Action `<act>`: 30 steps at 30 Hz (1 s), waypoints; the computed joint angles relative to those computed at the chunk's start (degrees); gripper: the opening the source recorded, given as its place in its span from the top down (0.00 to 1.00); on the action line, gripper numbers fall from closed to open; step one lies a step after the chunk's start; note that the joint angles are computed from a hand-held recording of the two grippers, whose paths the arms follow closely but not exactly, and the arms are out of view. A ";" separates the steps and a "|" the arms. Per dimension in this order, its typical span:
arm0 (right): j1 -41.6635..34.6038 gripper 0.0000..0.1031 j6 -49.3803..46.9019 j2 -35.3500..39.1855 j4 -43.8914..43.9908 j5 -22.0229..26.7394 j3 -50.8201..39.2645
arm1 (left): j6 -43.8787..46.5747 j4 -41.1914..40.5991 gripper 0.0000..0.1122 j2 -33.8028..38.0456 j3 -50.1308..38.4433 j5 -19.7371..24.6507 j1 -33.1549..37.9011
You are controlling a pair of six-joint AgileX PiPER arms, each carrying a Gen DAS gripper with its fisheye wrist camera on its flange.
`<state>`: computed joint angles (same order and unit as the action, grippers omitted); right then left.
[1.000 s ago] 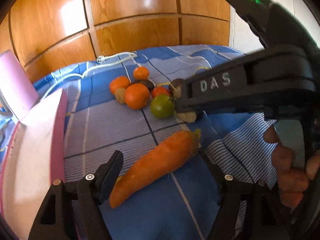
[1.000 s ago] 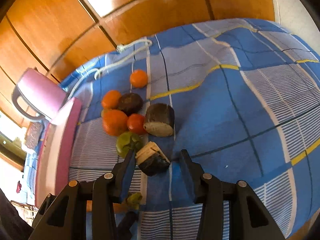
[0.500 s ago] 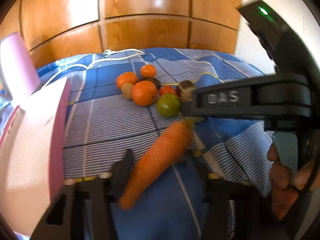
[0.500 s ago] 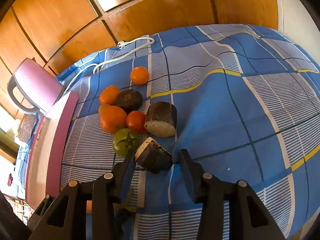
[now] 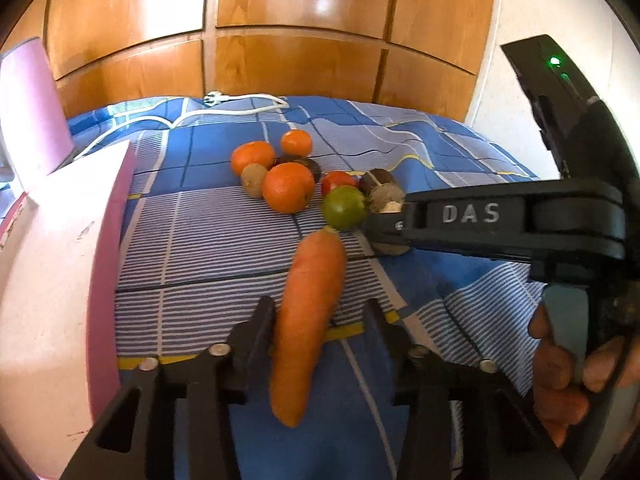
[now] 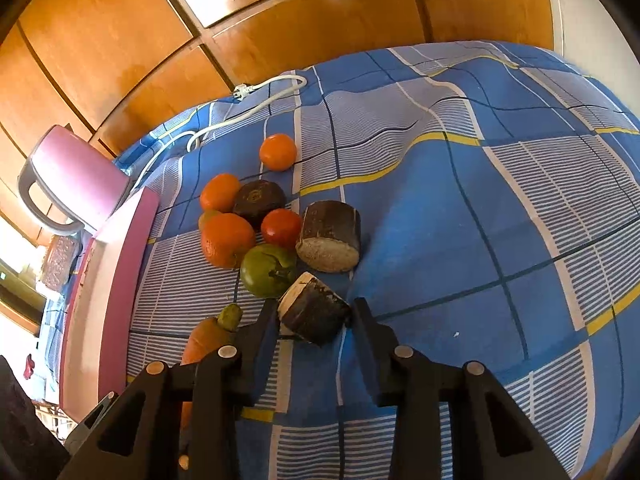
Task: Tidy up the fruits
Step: 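Close the right tool on the dark slice while the left tool grasps the carrot, then carry the dark slice with the right tool while the left tool carries the carrot to the tray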
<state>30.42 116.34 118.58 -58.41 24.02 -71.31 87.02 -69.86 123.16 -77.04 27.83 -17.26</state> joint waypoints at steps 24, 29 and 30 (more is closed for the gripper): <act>1.72 0.63 -11.36 3.13 7.48 7.29 -6.14 | -4.64 1.75 0.73 1.84 -2.52 -2.81 -0.31; 2.02 0.65 -11.41 3.00 7.10 7.92 -6.13 | -0.48 -2.98 0.73 1.41 -1.19 -3.30 -0.07; 2.13 0.65 -11.43 2.99 7.02 8.09 -6.16 | 0.32 -3.82 0.73 1.24 -0.82 -3.58 -0.06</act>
